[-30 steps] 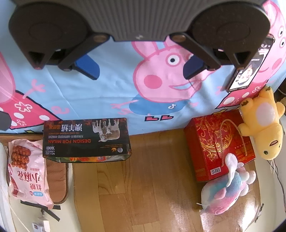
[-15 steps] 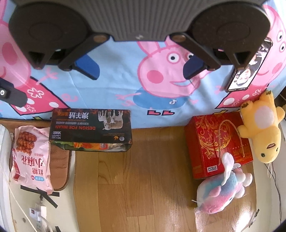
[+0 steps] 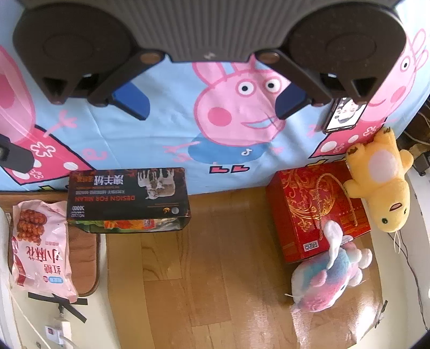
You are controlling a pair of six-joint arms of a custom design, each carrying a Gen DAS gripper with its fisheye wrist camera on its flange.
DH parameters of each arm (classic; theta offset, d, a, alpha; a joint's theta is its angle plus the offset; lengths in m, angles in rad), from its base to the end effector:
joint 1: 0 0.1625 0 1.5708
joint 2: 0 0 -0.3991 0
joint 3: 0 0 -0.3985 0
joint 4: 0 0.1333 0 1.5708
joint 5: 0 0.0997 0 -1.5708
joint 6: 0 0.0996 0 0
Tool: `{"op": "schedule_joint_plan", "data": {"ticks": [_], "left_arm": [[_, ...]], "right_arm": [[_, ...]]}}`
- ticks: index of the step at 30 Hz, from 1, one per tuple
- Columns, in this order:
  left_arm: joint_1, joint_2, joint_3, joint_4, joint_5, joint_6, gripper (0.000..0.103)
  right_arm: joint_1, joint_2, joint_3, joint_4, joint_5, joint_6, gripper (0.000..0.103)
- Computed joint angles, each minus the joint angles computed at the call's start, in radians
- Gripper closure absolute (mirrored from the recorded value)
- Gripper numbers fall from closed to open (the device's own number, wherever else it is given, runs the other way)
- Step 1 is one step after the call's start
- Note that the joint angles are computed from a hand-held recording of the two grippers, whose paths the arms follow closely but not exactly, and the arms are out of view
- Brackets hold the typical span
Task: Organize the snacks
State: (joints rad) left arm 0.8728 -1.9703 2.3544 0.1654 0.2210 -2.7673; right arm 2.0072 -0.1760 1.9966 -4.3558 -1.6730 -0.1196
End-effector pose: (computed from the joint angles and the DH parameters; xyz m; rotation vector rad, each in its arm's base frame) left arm 0.0604 -0.2866 0.2844 0.2087 1.8121 -1.1349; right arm 0.2945 -0.3401 -0.1283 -0.6791 2.6459 -1.4334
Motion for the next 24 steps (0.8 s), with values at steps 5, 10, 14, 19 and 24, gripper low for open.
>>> {"op": "schedule_joint_plan", "data": {"ticks": [5, 10, 14, 19, 24], "left_arm": [[-0.001, -0.008, 0.0, -0.021, -0.014, 0.029, 0.0], [-0.007, -0.022, 0.005, -0.042, -0.025, 0.059, 0.0], [-0.022, -0.042, 0.015, -0.078, -0.047, 0.11, 0.0], [-0.033, -0.062, 0.028, -0.119, -0.06, 0.169, 0.0], [-0.051, -0.133, 0.072, -0.289, -0.082, 0.395, 0.0]], "right_arm": [[0.002, 0.0, -0.002, -0.001, -0.002, 0.003, 0.011], [-0.001, -0.001, 0.001, -0.003, 0.001, 0.002, 0.011], [-0.002, -0.001, 0.001, -0.002, 0.002, 0.002, 0.011], [-0.002, -0.002, 0.001, -0.003, 0.003, 0.002, 0.011], [-0.002, -0.001, 0.001, -0.003, 0.004, 0.002, 0.011]]}}
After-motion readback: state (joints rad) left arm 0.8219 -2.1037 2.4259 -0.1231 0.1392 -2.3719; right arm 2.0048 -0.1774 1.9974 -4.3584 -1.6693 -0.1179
